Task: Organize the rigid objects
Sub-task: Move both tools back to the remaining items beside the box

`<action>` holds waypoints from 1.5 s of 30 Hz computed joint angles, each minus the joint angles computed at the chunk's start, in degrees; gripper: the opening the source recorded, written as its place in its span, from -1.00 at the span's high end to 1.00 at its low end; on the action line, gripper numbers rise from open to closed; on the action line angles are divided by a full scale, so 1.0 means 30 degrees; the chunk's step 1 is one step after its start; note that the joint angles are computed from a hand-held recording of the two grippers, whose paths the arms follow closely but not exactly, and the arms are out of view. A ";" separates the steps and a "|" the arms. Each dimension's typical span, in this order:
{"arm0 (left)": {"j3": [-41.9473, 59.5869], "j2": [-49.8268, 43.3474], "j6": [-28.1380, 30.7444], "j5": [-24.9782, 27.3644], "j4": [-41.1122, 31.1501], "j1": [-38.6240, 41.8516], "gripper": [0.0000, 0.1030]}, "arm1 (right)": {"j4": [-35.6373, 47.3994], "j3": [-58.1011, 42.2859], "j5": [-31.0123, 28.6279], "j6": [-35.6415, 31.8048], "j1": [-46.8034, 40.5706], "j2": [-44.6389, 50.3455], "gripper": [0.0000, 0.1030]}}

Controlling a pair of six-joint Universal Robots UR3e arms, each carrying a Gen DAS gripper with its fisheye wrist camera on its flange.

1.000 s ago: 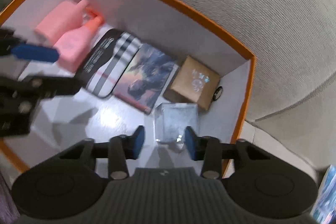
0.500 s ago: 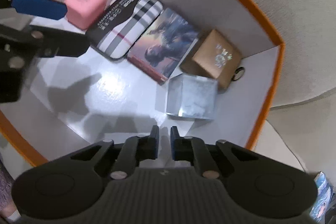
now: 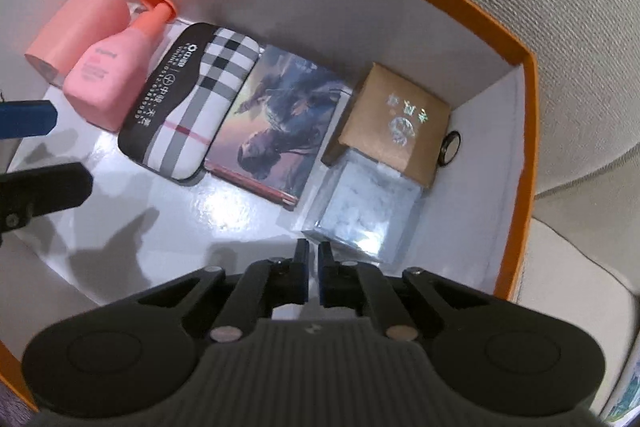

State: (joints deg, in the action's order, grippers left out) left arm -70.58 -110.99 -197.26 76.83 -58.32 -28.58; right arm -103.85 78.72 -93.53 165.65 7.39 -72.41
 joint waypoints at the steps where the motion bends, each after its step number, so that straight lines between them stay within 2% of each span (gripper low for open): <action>1: -0.0022 0.0053 0.0033 0.0038 0.0094 -0.0056 -0.21 | 0.0022 0.0124 0.0026 -0.0127 -0.0060 -0.0233 0.92; 8: -0.0573 0.0909 -0.0154 0.0474 0.1607 -0.0773 -0.21 | -0.0243 0.1879 0.1114 0.0276 -0.0536 -0.3635 0.90; 12: -0.1002 0.1880 -0.0151 0.2225 0.2727 -0.1812 -0.24 | -0.1961 0.4124 0.2098 0.1133 -0.0821 -0.7118 0.86; 15: -0.1686 0.2826 -0.0630 0.2723 0.3521 -0.2282 -0.24 | -0.3174 0.5917 0.2712 0.1707 -0.1053 -0.9810 0.72; 17: -0.2164 0.3457 -0.0984 0.3167 0.3876 -0.2620 -0.24 | -0.3871 0.7247 0.3128 0.2003 -0.1413 -1.1692 0.51; 21: -0.3195 0.4370 -0.1533 0.5010 0.4926 -0.3780 -0.31 | -0.4903 0.9963 0.4147 0.2472 -0.2057 -1.5440 0.40; 25: -0.4699 0.5967 -0.1864 0.5846 0.5077 -0.4439 -0.32 | -0.5083 1.2798 0.5108 0.2629 -0.2687 -1.9730 0.36; 28: -0.5350 0.6865 -0.2190 0.7150 0.4386 -0.5313 -0.35 | -0.3111 1.3952 0.6337 0.2518 -0.3513 -2.2576 0.36; 31: -0.6625 0.8221 -0.2968 0.7427 0.3722 -0.5770 -0.35 | -0.2365 1.5521 0.5797 0.3838 -0.2994 -2.4569 0.36; 34: -0.8419 0.9660 -0.4001 0.6998 0.3466 -0.5900 -0.35 | -0.0419 1.6196 0.5725 0.4149 -0.2942 -2.6527 0.36; 37: -0.9763 1.0429 -0.4646 0.6716 0.3393 -0.6308 -0.35 | -0.1936 1.7414 0.3223 0.6597 0.0533 -2.6137 0.36; 41: -1.0264 1.0211 -0.5046 0.6547 0.2693 -0.6891 -0.34 | -0.3659 1.8510 0.2022 0.8519 0.2958 -2.5163 0.36; 45: -1.0554 0.9844 -0.4941 0.5131 0.2309 -0.6624 -0.28 | -0.5785 1.8688 0.0400 0.8972 0.5461 -2.2969 0.31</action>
